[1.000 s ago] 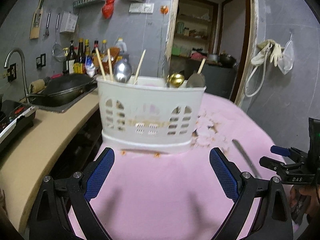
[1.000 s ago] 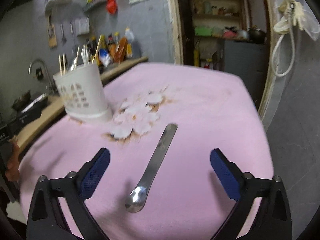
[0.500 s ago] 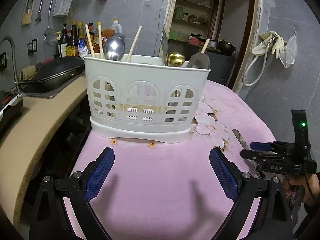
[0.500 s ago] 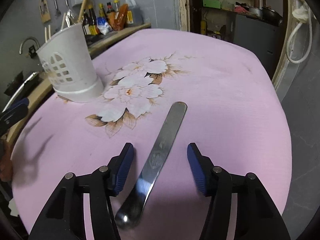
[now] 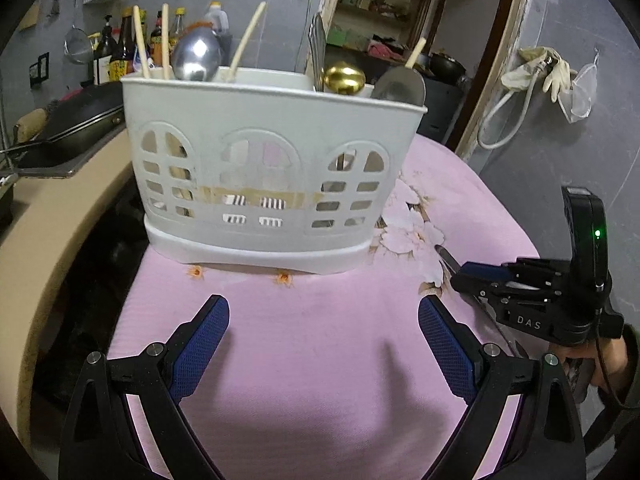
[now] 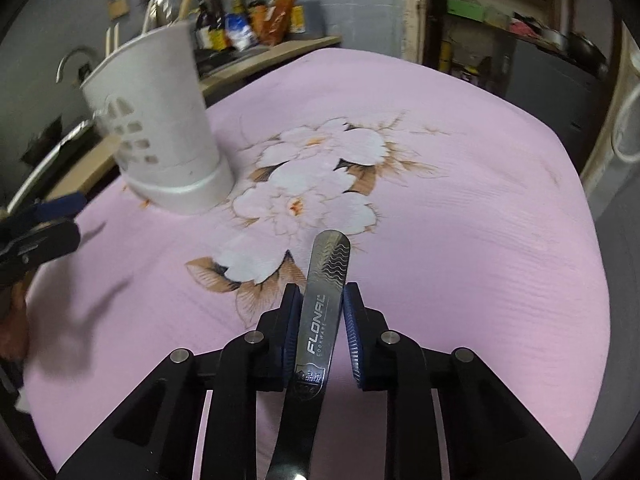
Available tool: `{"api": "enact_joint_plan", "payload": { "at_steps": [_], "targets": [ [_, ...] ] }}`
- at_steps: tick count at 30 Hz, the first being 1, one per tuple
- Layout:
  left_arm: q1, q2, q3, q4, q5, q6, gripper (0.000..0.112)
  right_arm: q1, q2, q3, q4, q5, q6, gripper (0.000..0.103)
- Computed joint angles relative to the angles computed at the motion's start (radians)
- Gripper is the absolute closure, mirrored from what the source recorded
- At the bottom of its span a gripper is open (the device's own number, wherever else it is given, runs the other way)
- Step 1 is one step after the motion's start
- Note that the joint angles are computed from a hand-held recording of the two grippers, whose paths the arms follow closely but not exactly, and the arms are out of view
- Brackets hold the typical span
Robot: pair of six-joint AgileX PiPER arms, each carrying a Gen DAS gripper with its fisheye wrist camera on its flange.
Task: Organize utensils
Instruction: 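Lift the knife with the right tool and carry it up over the holder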
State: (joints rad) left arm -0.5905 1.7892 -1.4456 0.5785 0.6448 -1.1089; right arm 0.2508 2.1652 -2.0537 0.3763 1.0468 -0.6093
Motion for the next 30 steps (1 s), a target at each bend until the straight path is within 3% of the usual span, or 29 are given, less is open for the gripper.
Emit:
{"api": "enact_joint_plan", "payload": {
  "at_steps": [3, 6, 8, 9, 10, 15, 21, 25, 30],
  "targets": [
    [0.002, 0.001, -0.006, -0.012, 0.006, 0.018, 0.020, 0.011, 0.059, -0.113, -0.033, 0.068, 0.028, 0.077],
    [-0.007, -0.006, -0.002, 0.014, 0.008, 0.002, 0.020, 0.024, 0.077, -0.143, -0.050, 0.067, 0.037, 0.080],
    [-0.019, -0.020, 0.014, 0.071, -0.002, -0.045, 0.029, 0.021, 0.056, -0.101, -0.042, 0.039, 0.022, 0.084],
    [-0.031, -0.020, 0.016, 0.101, -0.001, -0.073, 0.038, 0.020, 0.043, -0.076, -0.035, 0.021, 0.014, 0.086],
    [-0.041, -0.029, 0.024, 0.134, 0.000, -0.095, 0.045, 0.009, 0.023, -0.035, 0.010, -0.007, -0.014, 0.086],
    [-0.070, -0.058, 0.053, 0.270, 0.002, -0.181, 0.046, -0.027, -0.123, 0.202, 0.233, -0.163, -0.176, 0.086],
    [-0.082, -0.105, 0.096, 0.454, -0.007, -0.337, 0.046, -0.044, -0.329, 0.470, 0.654, -0.350, -0.571, 0.086],
    [-0.063, -0.135, 0.085, 0.519, 0.017, -0.375, 0.045, -0.035, -0.360, 0.473, 0.933, -0.370, -0.762, 0.086],
    [-0.021, -0.168, 0.071, 0.645, 0.049, -0.444, 0.045, 0.008, -0.286, 0.290, 1.105, -0.345, -0.775, 0.086]
  ]
}}
